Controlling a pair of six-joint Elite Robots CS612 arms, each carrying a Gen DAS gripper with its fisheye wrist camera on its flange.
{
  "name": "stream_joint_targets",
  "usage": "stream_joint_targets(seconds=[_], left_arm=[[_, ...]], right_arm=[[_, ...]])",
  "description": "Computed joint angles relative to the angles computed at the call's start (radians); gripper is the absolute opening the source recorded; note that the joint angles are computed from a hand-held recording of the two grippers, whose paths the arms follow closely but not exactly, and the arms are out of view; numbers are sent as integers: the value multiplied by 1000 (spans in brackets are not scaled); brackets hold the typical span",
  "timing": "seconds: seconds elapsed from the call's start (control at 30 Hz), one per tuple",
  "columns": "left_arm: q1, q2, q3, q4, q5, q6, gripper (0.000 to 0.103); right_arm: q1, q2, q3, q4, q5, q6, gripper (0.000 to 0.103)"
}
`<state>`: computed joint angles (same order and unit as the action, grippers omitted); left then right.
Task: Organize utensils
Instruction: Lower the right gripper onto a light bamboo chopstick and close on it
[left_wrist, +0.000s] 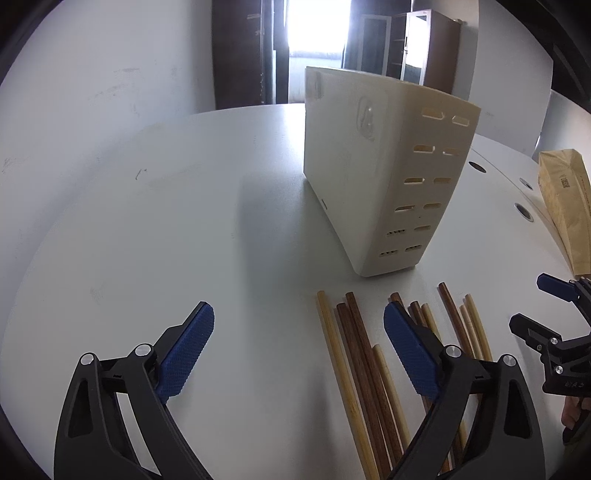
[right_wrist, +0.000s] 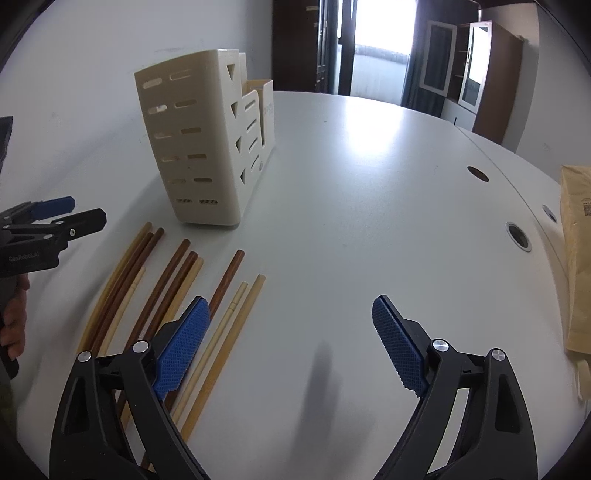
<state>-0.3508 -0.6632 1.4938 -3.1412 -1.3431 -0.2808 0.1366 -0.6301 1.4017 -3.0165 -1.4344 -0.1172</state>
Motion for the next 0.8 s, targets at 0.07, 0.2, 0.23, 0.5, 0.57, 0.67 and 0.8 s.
stream_joint_targets(seconds=[0.07, 0.2, 0.23, 0.5, 0.57, 0.67, 0.8], left_arm=[[3, 7, -9, 11, 3, -2, 91], [8, 20, -25, 33, -8, -6, 88], [9, 23, -29, 38, -11, -6, 88], [13, 39, -49, 67, -42, 6, 76], [14, 41, -52, 68, -43, 10, 76], [14, 44, -57, 73, -38, 11, 76], [15, 48, -67, 101, -28, 9, 66]], right_arm=[[1, 8, -14, 17, -4, 2, 87], [1, 21, -37, 51, 1, 12, 79], [1, 23, -41, 57, 4, 13, 78], [-1, 42, -74, 104, 32, 15, 63], [-1, 45, -80, 111, 36, 9, 60], [-2, 50, -90, 125, 44, 3, 55], [-3, 56, -97, 136, 51, -1, 53]])
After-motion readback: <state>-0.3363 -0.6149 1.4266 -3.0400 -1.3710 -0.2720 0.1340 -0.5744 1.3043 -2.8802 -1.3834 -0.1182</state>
